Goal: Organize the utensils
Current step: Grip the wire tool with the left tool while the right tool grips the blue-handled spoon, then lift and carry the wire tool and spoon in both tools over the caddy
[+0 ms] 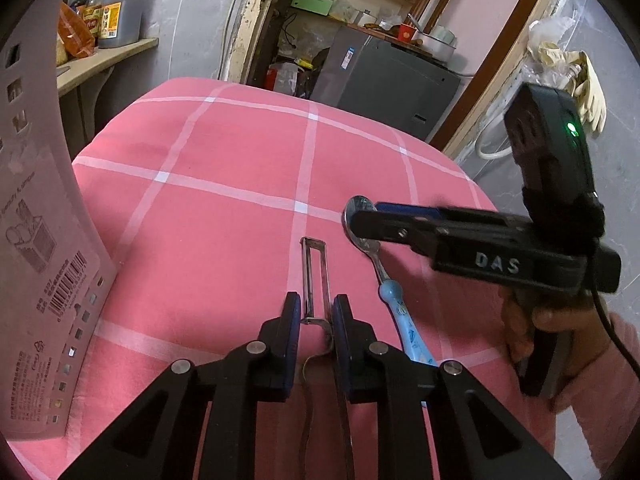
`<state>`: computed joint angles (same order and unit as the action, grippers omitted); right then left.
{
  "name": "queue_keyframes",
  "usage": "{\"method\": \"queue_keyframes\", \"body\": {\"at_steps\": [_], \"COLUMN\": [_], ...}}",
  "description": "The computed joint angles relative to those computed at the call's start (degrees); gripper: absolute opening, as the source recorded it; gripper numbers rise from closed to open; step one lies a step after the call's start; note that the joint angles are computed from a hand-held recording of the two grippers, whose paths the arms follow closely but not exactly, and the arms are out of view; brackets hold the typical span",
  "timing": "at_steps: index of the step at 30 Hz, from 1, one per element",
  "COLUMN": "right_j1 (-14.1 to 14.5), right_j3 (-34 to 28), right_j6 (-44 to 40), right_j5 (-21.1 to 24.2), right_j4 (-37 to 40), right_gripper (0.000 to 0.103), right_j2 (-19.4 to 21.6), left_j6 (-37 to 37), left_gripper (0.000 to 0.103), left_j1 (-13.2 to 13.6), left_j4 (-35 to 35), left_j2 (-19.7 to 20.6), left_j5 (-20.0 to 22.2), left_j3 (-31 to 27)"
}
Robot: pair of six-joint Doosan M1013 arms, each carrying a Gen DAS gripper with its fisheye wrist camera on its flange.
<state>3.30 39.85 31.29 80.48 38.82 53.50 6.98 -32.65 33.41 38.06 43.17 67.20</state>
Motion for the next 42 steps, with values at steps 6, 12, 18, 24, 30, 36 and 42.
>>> {"method": "queue_keyframes", "body": {"at_steps": [6,12,18,24,30,36,42], "right_j1": [0.16,-0.18,-1.20,-3.00,-4.94,-6.22,-6.57], "right_j3": [0.95,-0.04,2.30,9.13,15.52,21.29,25.08], "right_j6": [0.03,1.70,3.18,3.00,2.70,1.49,1.11], "right_j5": [-1.69,-0.31,-1.30,-6.63,-13.71,-20.70,-25.50], "right_j4": [-0.90,-1.14,-0.09,2.07,5.33,7.73,9.46], "right_gripper": [0.012,0.007,0.005,0.004,0.004,0.003,0.002], "right_j2": [-0.72,-0.24,-1.45,-5.35,-9.84,-14.39,-17.71], "left_j6": [-0.26,1.98,5.83,8.36,6.15,1.58,0.17], "left_gripper": [0.016,0.016,0.016,0.015,0.015,0.015,0.015], "left_j1": [0.00,0.11,0.45,0.81,0.22,-0.31,-0.50], "left_j4": [0.22,-1.15,-4.05,-6.74,-4.33,1.13,5.29], "left_j2": [-0.14,0.32,0.86,1.21,-0.20,-2.63,-4.77], "left_j5": [-0.26,1.55,3.52,4.95,1.60,-4.01,-7.04], "left_j3": [0.29,-1.04,-2.78,-4.15,-2.55,0.15,1.30]}}
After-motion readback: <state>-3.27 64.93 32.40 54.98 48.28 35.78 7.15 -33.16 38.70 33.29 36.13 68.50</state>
